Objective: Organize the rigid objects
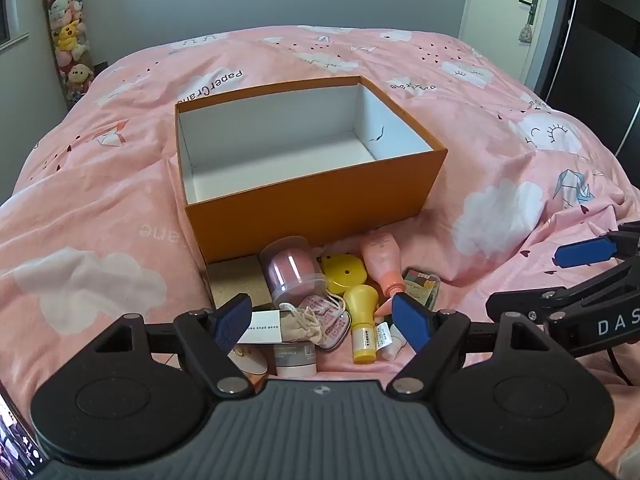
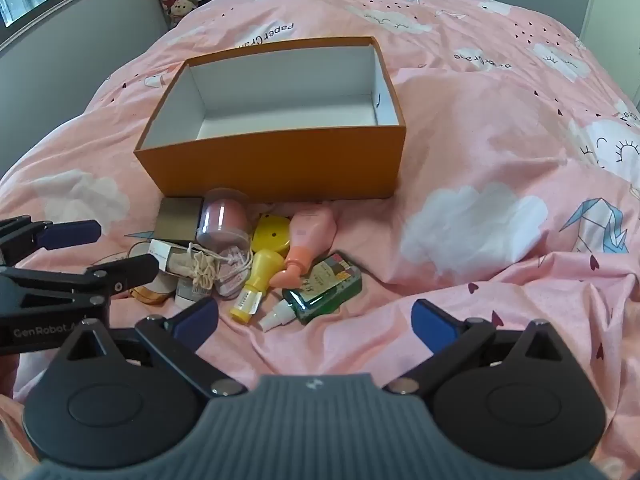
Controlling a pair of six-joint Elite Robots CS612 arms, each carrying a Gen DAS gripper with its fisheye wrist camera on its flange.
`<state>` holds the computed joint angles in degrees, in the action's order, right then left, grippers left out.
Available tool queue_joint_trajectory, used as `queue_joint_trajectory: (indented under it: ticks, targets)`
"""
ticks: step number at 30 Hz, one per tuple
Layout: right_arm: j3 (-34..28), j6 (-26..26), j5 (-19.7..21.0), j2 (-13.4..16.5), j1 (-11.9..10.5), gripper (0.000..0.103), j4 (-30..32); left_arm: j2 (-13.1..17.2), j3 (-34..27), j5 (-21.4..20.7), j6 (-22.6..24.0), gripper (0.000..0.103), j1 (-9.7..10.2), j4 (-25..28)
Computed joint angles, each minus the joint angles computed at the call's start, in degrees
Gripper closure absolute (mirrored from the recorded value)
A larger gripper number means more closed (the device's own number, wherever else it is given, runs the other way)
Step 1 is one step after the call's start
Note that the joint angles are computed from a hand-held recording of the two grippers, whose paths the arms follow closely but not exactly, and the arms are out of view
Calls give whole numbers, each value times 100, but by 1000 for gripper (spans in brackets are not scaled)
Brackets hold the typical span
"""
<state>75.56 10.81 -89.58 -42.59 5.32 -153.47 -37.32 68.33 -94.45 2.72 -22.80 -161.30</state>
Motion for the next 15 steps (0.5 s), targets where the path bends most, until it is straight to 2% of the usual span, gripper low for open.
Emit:
queue_joint_trajectory:
  ticks: [15]
  targets:
    - [-22,44,177,37,-19,2,46,-7,9,-52,-80,12,5,62]
